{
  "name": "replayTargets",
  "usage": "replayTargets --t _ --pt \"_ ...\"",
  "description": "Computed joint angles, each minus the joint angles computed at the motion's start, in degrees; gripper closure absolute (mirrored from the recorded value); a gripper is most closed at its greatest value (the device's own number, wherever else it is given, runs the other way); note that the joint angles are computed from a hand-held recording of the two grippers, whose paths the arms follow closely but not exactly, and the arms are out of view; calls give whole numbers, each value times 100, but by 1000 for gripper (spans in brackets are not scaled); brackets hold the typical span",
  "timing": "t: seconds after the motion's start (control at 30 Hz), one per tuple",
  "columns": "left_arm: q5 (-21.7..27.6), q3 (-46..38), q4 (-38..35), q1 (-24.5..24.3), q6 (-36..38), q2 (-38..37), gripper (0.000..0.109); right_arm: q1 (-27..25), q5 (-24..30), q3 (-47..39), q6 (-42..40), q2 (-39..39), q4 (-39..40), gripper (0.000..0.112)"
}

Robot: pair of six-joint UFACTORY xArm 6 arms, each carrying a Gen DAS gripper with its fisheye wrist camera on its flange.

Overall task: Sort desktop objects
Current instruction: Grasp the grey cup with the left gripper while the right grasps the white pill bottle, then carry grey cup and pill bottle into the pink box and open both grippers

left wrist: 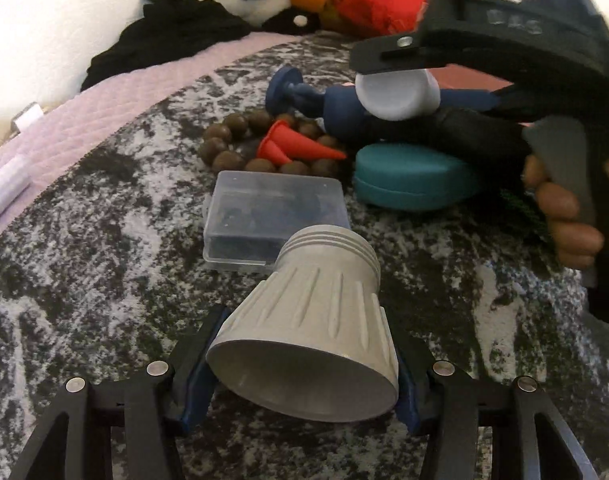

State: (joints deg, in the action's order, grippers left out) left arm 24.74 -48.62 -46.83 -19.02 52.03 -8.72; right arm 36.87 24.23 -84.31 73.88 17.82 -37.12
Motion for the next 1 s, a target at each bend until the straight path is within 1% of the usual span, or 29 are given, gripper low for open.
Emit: replayTargets --t 0.07,0.1,0.13,0.2,0.27,0.33,0.37,0.43,0.5,0.57,0.63,0.7,0.77,0.8,0.9,1.0 --pt "132 -40 -201 61 138 11 48 -7 76 -170 -67 150 -47 11" --pt "168 -48 -270 79 184 15 48 -5 71 -192 26 176 -155 15" --pt "204 -57 -337 98 228 20 48 -3 56 -205 129 196 -268 25" --pt "247 -68 -418 123 292 27 48 17 -13 -158 436 162 -501 25" --pt "295 -84 -495 152 359 32 48 20 -331 98 1158 -38 -1061 25" --pt "338 -90 -574 178 409 21 48 100 -441 328 1983 -309 -1721 25" --pt "355 -92 -602 188 425 16 48 154 -427 439 2345 -462 -2029 25" --pt "315 -56 -677 180 494 -37 48 366 -211 705 3134 -866 -2737 25" --pt "48 51 -549 55 481 -128 48 570 77 970 3588 -1261 -3147 25" --pt "-130 137 -459 -63 529 -229 48 819 538 1295 3889 -1715 -3385 25" --pt "-219 238 -637 -188 796 -442 48 1111 1116 1644 4110 -2205 -3499 25" --pt "-151 221 -755 -264 912 -582 48 1374 1721 1998 4367 -2678 -3578 25" --pt "-26 104 -747 -360 817 -662 48 1693 2450 2408 4780 -3206 -3722 25" --pt "-5 41 -727 -419 765 -683 48 1798 2671 2565 4963 -3395 -3792 25" --pt "-269 -214 -639 -783 629 -680 48 2196 3499 3052 5488 -3962 -3934 25" --pt "-549 -611 -542 -1202 387 -505 48 2409 4100 3311 5650 -4314 -3690 25"
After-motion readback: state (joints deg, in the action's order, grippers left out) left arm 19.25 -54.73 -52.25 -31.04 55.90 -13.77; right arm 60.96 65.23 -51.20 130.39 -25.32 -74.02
